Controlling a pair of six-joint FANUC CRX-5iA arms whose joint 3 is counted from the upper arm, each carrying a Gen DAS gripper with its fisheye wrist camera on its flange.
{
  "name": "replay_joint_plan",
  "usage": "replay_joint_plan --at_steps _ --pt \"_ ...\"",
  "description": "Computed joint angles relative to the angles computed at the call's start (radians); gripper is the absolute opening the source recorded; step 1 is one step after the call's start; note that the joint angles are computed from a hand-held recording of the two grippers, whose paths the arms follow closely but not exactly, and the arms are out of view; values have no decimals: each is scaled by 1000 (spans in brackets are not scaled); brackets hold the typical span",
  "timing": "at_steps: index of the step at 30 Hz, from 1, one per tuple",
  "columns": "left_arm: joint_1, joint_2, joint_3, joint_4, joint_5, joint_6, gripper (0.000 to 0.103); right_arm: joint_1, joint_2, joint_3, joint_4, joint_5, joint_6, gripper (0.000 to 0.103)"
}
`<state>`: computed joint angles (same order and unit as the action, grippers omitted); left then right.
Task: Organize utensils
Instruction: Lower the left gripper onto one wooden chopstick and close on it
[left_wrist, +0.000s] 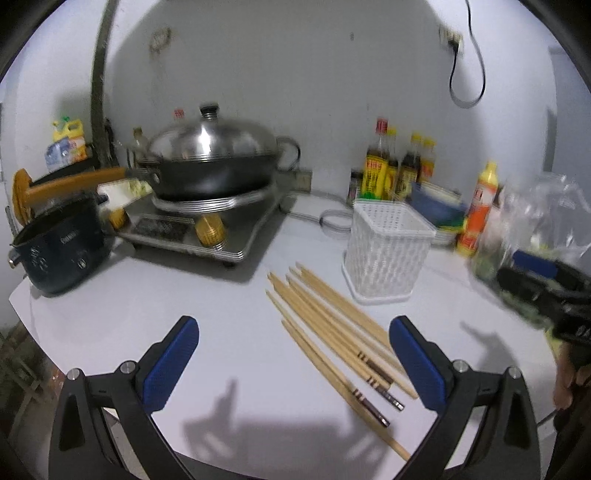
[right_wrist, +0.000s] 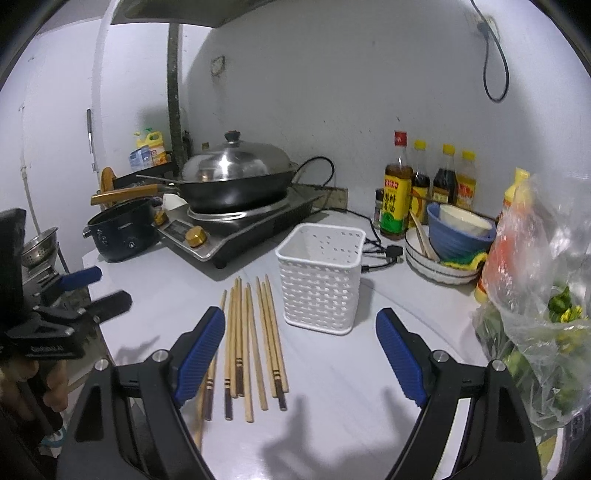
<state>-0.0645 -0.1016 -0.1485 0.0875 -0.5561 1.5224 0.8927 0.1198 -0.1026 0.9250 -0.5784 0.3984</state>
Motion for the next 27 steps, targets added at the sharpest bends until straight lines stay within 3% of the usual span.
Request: replay_joint_plan --at_steps 7,10,15,27 --pt "-58 145 140 -141 -157 78 103 -55 10 -9 -83 41 62 83" --pt "-81 183 179 -206 -203 115 93 -76 15 -10 -116 58 79 83" --pt "-104 239 247 -292 -293 180 86 -99 31 4 -183 69 135 83" --pt "-110 304 318 -317 -365 197 83 -134 47 14 -240 92 185 83"
